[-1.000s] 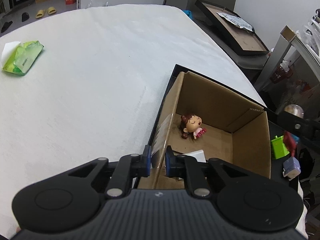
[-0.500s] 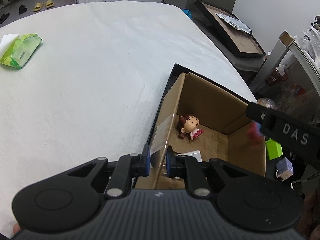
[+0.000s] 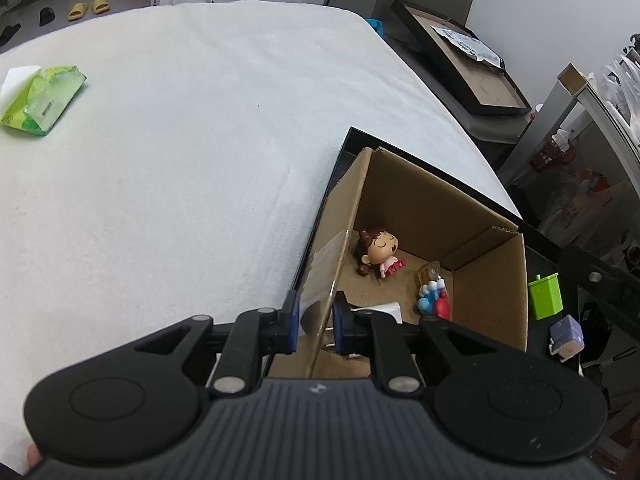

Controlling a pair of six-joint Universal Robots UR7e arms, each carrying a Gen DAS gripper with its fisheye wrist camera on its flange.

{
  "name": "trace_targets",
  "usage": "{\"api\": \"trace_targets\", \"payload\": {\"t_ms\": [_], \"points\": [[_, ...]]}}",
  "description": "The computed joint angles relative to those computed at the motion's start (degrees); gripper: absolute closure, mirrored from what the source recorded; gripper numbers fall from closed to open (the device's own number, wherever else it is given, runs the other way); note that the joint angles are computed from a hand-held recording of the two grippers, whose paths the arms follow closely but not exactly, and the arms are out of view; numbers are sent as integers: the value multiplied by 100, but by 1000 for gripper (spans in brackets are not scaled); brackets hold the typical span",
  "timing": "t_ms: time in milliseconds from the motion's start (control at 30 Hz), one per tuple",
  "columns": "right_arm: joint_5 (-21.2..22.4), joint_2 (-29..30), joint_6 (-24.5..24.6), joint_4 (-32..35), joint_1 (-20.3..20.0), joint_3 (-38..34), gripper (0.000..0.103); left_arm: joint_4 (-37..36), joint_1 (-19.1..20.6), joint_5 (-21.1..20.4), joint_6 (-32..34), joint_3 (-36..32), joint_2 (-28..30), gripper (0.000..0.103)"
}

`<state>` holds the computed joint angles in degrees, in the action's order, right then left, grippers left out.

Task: Organize rigid objects
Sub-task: 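Carry the mug figure into the box and open the right tool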

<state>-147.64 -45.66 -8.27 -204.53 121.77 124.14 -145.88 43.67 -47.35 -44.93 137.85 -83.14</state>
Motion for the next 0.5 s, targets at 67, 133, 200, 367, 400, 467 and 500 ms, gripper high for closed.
{"api": "trace_targets", "payload": {"t_ms": [67, 133, 200, 367, 400, 467, 500], "points": [[-48, -96, -2, -98, -5, 89, 39, 56, -57, 91, -1, 1, 11, 88], [-78, -213, -24, -196, -14, 193, 38, 86, -113, 176, -12, 10, 18, 88], [-118, -309, -48, -262, -27, 284, 37, 131, -145, 226, -38, 1, 40, 88], [-191, -546, -6, -356, -132, 560, 34, 266, -202, 332, -121, -24, 80, 87], [-194, -590, 7, -382, -162, 617, 34, 285, -219, 377, -130, -28, 104, 87], [-191, -669, 33, -432, -215, 726, 34, 341, -242, 440, -157, -39, 139, 86], [-185, -711, 42, -459, -248, 781, 34, 365, -253, 471, -174, -46, 158, 86]]}}
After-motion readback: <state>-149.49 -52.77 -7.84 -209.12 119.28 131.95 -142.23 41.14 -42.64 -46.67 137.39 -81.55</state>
